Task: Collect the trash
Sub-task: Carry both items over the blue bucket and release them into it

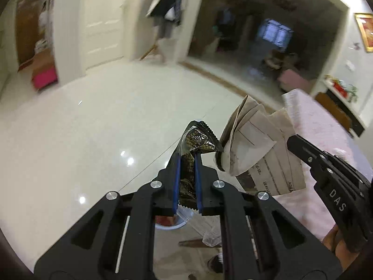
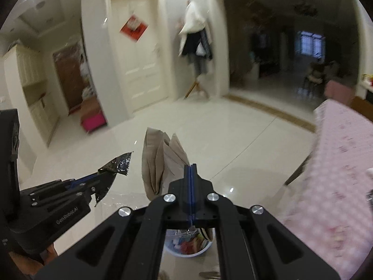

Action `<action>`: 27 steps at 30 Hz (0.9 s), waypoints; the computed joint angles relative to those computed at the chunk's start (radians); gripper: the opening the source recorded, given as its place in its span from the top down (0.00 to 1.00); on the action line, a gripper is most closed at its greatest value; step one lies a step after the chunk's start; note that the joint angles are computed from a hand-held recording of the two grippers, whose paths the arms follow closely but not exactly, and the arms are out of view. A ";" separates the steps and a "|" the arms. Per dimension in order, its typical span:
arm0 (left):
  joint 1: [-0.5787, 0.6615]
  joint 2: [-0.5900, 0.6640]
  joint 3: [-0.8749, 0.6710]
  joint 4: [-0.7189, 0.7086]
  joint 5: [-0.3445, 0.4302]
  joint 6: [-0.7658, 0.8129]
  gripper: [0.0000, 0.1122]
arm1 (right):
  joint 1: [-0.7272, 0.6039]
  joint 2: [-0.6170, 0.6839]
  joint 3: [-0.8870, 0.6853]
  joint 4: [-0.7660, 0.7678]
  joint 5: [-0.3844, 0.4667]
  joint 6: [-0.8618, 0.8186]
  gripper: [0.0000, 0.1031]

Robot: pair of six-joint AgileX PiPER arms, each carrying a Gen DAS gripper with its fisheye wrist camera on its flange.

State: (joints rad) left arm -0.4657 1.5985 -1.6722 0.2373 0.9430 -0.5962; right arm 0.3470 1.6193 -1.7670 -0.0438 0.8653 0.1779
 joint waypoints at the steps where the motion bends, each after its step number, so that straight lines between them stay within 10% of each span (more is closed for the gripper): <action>1: 0.008 0.010 0.015 0.010 -0.003 -0.008 0.90 | 0.017 0.045 -0.016 0.002 0.002 0.005 0.99; 10: 0.120 0.225 0.078 -0.117 -0.068 0.073 0.90 | 0.062 0.269 -0.026 -0.011 -0.049 0.065 0.99; 22: 0.153 0.527 -0.208 -0.225 0.040 0.198 0.84 | 0.028 0.412 -0.009 -0.054 -0.123 0.117 0.99; 25: 0.156 0.550 -0.241 -0.225 0.055 0.203 0.27 | 0.022 0.412 0.003 -0.050 -0.131 0.114 0.99; 27: 0.153 0.529 -0.202 -0.212 0.016 0.198 0.27 | 0.019 0.419 0.000 -0.045 -0.129 0.109 0.99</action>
